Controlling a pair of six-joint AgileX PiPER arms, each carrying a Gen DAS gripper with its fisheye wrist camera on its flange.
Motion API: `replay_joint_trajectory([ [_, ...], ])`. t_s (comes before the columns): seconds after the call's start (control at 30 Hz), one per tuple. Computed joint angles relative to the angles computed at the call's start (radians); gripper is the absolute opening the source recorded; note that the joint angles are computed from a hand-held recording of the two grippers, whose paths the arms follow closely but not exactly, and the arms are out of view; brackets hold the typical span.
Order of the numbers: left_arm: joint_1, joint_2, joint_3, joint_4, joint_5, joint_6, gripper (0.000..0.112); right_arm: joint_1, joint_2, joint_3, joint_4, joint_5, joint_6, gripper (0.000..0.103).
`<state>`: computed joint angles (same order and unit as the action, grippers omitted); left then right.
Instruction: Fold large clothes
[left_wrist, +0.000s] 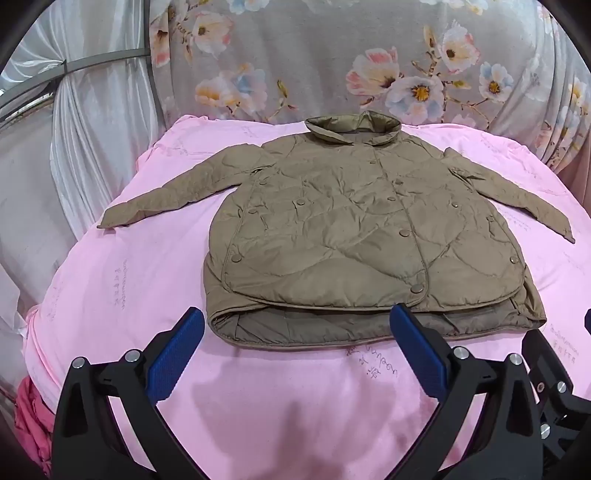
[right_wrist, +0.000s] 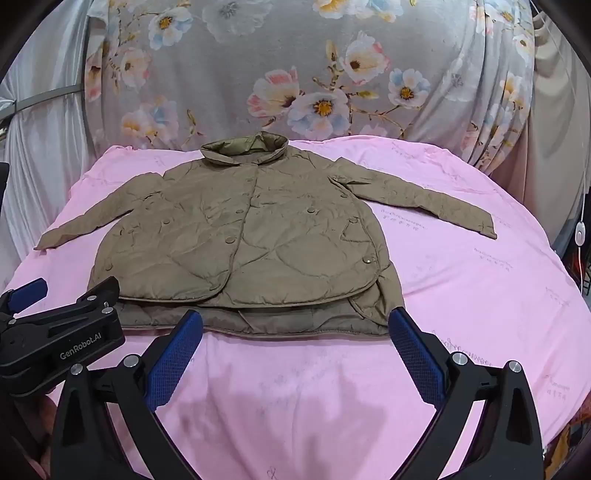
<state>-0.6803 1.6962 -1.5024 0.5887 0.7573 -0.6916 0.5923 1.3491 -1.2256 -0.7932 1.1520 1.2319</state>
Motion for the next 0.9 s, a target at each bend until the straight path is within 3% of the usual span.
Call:
replay_joint_trajectory([
  [0.53, 0.036, 0.016, 0.004, -0.032, -0.005, 0.032, 0.098, 0.000, 0.010, 0.002, 0.009, -0.009, 0.004, 0.098],
  [0.8, 0.017, -0.019, -0.016, -0.045, 0.041, 0.061, 0.098, 0.020, 0.015, 0.009, -0.003, -0.007, 0.032, 0.098],
  [0.9, 0.015, -0.023, -0.028, -0.042, 0.054, 0.077, 0.098, 0.029, 0.017, -0.040, 0.002, 0.033, -0.001, 0.098],
])
